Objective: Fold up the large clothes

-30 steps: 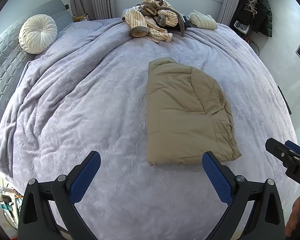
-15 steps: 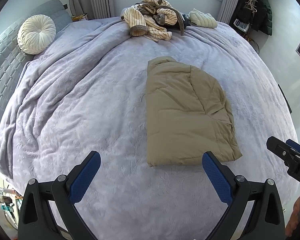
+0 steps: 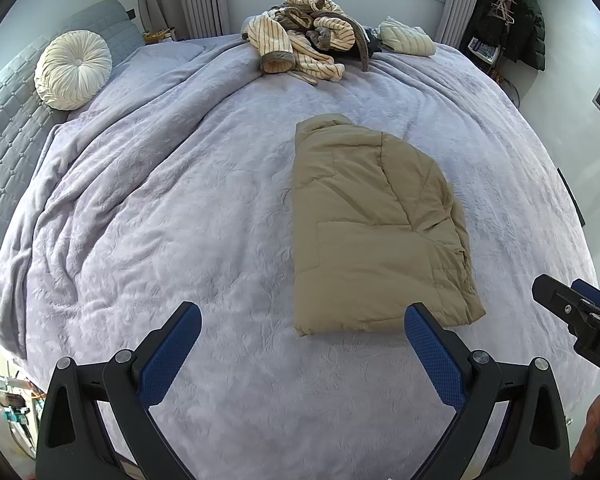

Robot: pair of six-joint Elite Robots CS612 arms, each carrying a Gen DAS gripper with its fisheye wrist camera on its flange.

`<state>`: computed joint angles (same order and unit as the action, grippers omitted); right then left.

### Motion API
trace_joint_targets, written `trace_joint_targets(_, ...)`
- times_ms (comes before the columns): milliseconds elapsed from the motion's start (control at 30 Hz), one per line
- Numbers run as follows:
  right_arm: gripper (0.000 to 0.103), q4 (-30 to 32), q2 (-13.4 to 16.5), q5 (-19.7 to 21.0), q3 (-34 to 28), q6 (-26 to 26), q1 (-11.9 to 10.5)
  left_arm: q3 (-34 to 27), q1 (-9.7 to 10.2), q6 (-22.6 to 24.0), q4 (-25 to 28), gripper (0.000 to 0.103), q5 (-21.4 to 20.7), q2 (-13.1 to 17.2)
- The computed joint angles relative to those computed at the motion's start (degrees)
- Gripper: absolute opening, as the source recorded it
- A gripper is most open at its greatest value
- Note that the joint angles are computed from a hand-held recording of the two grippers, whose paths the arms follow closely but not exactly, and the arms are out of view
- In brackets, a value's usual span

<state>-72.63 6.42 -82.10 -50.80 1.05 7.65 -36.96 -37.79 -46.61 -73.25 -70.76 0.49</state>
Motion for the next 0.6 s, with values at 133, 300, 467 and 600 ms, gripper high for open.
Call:
trace_joint_targets(133,0.093,0.1,0.1,0.0,-0.2,0.0,0.0,-0.1,-0.12,-0.1,0.0,0.102,0.2,0.0)
trace_joint_targets(300,0.093,0.0,0.0,0.0,0.0,0.0,0.0,-0.2,-0.06,0.1,-0.1,0.102,0.3,0.1)
trace_joint_targets(467,0.093,0.2,0.2,-0.1,-0.4,0.1,0.1,-0.1,-0.08,0.1,-0.1,0.102,0.4,0.1)
trace_joint_targets(600,0.093,0.1,0.1,-0.1,-0.2,0.2,0.1,-0.4,-0.10,0.3,0.1,0.102,0.6,0.2)
